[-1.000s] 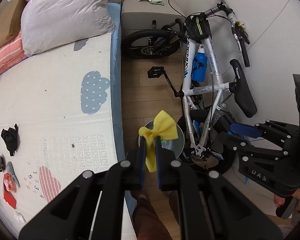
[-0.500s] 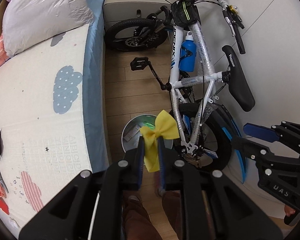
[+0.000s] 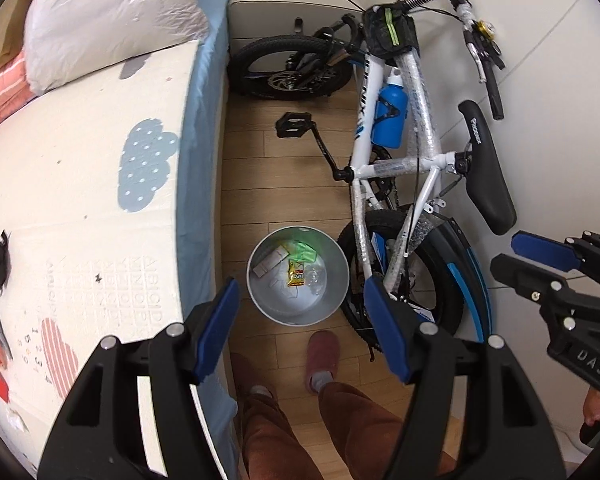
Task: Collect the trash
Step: 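Open the right tool over the bin while the left tool releases the bow inside, then move both open tools back over the mat toward the black cloth and sock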
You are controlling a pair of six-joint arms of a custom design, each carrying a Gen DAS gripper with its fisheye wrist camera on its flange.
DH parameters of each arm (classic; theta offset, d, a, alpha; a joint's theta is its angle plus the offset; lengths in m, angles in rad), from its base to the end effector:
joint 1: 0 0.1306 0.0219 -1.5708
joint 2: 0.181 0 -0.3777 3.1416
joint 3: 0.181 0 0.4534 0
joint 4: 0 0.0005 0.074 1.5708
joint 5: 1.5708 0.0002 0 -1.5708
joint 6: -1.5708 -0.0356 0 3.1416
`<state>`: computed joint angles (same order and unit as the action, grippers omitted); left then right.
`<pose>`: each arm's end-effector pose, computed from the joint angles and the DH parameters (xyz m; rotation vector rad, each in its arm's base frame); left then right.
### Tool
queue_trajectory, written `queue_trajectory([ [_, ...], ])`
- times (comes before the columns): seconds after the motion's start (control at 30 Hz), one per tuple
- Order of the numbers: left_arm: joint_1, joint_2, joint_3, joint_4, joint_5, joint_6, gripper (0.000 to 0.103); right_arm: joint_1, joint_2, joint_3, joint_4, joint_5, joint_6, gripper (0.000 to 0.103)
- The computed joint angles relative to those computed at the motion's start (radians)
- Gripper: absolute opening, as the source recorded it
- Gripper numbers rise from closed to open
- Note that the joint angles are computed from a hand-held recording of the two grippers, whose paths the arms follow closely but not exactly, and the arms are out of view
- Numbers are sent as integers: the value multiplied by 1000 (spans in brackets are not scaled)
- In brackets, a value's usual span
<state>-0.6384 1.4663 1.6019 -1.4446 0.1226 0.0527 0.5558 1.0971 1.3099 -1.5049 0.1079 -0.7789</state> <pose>0.4212 -0.3186 0.4628 0.8661 2.7907 -0.2990 0.3302 0.2000 0.4828 0.3392 2.8336 0.1267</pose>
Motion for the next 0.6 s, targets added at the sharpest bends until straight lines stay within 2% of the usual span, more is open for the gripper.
queue_trajectory([
  [0.23,60,-66,7,-35,-48,80,66,30,89,128,26,-15,110,32],
  [0.33,96,-104,12,-50,-88,117,71,52,148,210,38,-24,170,32],
  [0.47,168,-152,23,-79,-128,168,71,83,247,349,48,-37,253,43],
  [0.6,267,-199,27,-104,-165,212,71,114,368,514,42,-55,345,45],
])
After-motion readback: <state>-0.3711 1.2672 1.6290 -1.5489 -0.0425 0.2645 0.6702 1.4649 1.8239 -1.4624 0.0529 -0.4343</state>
